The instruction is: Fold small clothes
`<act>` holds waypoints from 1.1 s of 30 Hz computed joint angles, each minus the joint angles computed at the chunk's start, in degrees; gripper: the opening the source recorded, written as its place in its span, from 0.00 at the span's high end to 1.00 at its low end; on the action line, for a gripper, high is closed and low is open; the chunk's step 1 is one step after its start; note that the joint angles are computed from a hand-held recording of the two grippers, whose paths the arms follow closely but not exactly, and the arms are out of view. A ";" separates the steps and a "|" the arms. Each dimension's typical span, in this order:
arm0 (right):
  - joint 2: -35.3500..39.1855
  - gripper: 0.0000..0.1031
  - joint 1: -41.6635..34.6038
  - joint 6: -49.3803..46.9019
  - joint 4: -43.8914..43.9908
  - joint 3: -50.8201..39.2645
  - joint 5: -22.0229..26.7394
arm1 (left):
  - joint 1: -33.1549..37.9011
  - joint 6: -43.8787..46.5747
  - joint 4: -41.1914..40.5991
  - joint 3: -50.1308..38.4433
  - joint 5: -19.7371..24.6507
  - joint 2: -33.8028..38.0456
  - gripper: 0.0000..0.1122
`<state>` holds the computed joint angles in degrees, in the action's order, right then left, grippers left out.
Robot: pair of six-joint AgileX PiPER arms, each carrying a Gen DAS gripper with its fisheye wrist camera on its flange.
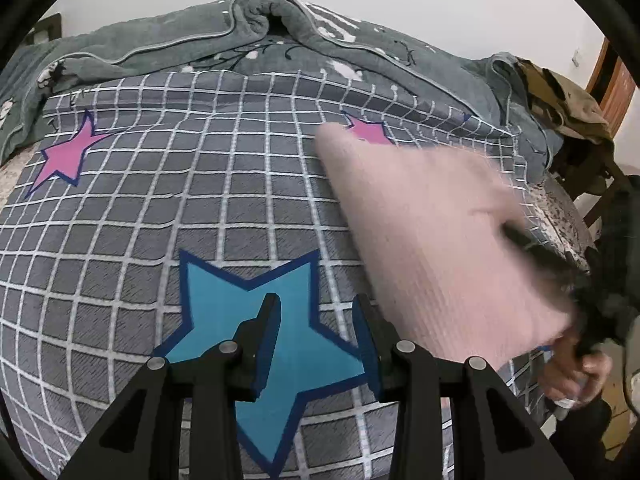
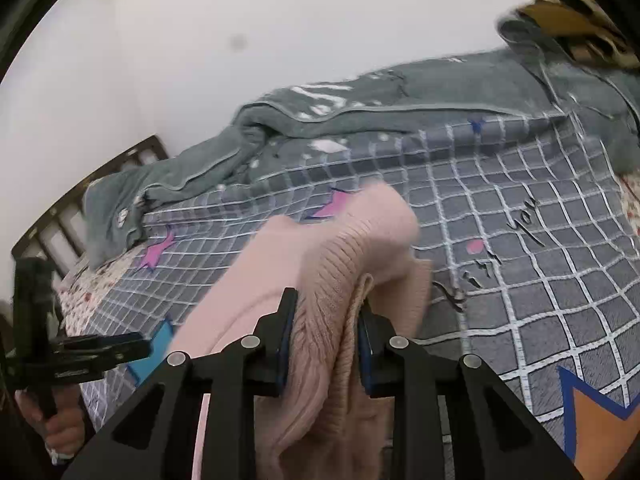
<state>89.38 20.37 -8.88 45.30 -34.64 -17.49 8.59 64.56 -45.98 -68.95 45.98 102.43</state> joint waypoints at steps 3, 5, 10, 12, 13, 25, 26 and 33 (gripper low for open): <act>2.84 0.55 -2.74 -5.39 3.72 -2.41 5.43 | -1.15 0.32 -0.33 0.82 -0.34 -0.70 0.69; -0.91 0.43 -1.76 -16.08 15.18 -0.64 4.05 | -1.63 0.77 -0.57 1.39 -0.44 -1.31 0.69; -11.07 0.40 9.71 -34.61 39.09 3.82 -9.59 | -2.63 0.58 -0.61 2.00 -0.73 -2.15 0.68; -11.08 0.41 12.44 -37.55 41.42 3.03 -11.89 | -3.03 -0.01 -0.29 1.98 -0.86 -2.35 0.68; -9.89 0.41 13.92 -38.44 41.54 2.22 -12.43 | -3.17 -0.19 -0.24 2.10 -0.89 -2.58 0.68; -10.29 0.88 7.14 -7.72 10.65 10.04 -9.04 | -2.41 -0.18 -0.45 5.60 -1.27 -6.22 0.68; -6.80 0.88 3.24 -1.99 4.92 9.52 -5.51 | -2.72 -0.78 -0.35 5.53 -0.56 -6.14 0.68; -7.91 0.69 2.63 -5.38 8.49 11.01 -5.45 | -5.90 0.39 -3.41 7.76 0.13 -8.76 0.69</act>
<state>81.47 23.00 -14.26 53.79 -23.64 -22.93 2.69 64.95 -49.39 -61.19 46.11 93.68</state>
